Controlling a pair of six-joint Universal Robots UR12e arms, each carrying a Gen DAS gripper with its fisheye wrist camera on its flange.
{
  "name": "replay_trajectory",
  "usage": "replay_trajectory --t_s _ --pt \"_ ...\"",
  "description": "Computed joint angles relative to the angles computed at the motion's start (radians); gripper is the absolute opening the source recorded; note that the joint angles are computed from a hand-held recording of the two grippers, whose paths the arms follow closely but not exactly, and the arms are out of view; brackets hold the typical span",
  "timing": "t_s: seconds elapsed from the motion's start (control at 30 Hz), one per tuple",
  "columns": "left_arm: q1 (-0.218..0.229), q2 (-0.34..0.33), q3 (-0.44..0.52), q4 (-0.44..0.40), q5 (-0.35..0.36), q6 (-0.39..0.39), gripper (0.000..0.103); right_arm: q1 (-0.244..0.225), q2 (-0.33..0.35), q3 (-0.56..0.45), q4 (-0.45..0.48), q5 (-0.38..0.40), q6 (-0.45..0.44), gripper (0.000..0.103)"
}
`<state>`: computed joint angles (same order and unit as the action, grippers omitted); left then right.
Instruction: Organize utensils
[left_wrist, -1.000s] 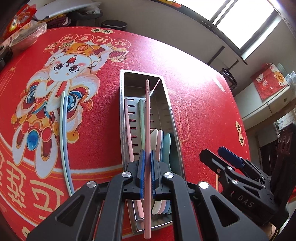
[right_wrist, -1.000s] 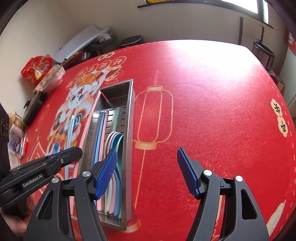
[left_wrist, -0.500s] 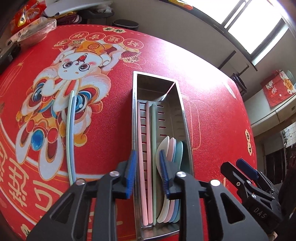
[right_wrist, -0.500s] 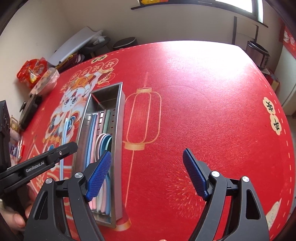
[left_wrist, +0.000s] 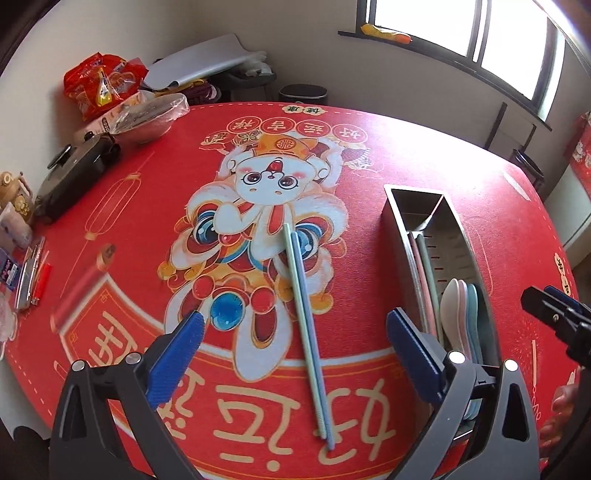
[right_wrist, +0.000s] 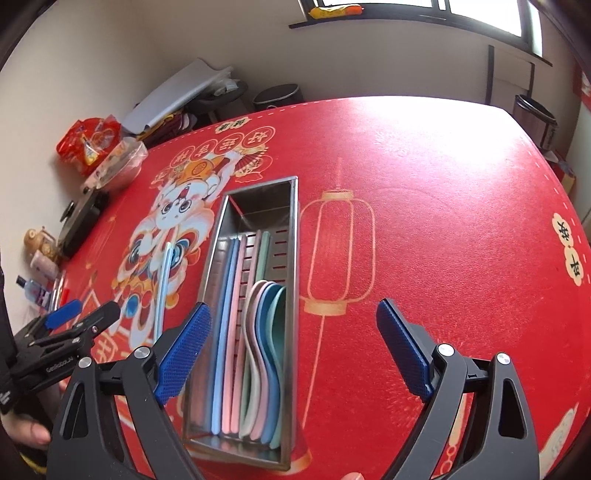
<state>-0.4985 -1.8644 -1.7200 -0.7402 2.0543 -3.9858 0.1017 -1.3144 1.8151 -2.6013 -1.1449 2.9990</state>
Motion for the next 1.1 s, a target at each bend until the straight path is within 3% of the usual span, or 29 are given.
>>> replay_trajectory --t_s 0.13,0.33,0.43,0.53,0.6,0.67,0.83,0.97,1.1 --pt "0.009 0.019 -0.042 0.006 -0.023 0.003 0.096 0.015 0.002 0.003 -0.018 -0.013 0.010 0.088" --pt "0.045 0.035 -0.100 0.066 -0.156 0.015 0.095 0.026 0.004 -0.008 0.032 0.022 0.004 0.088" --pt "0.047 0.025 -0.095 0.058 -0.159 0.026 0.089 0.039 0.001 -0.009 0.031 -0.021 -0.003 0.088" --pt "0.056 0.010 -0.084 0.041 -0.191 0.043 0.074 0.042 0.002 -0.012 0.044 -0.037 0.007 0.088" --pt "0.066 0.004 -0.088 0.055 -0.231 0.048 0.056 0.042 0.004 -0.016 0.057 -0.044 0.008 0.088" --pt "0.070 0.000 -0.091 0.070 -0.250 0.051 0.045 0.044 0.004 -0.015 0.054 -0.062 0.012 0.088" --pt "0.067 -0.003 -0.100 0.126 -0.219 0.062 0.045 0.038 0.008 -0.018 0.066 -0.062 0.030 0.088" --pt "0.079 -0.012 -0.083 0.093 -0.255 0.070 0.038 0.035 0.011 -0.021 0.070 -0.052 0.040 0.088" --pt "0.075 -0.022 -0.068 0.077 -0.245 0.079 0.036 0.034 0.012 -0.022 0.073 -0.049 0.038 0.088"
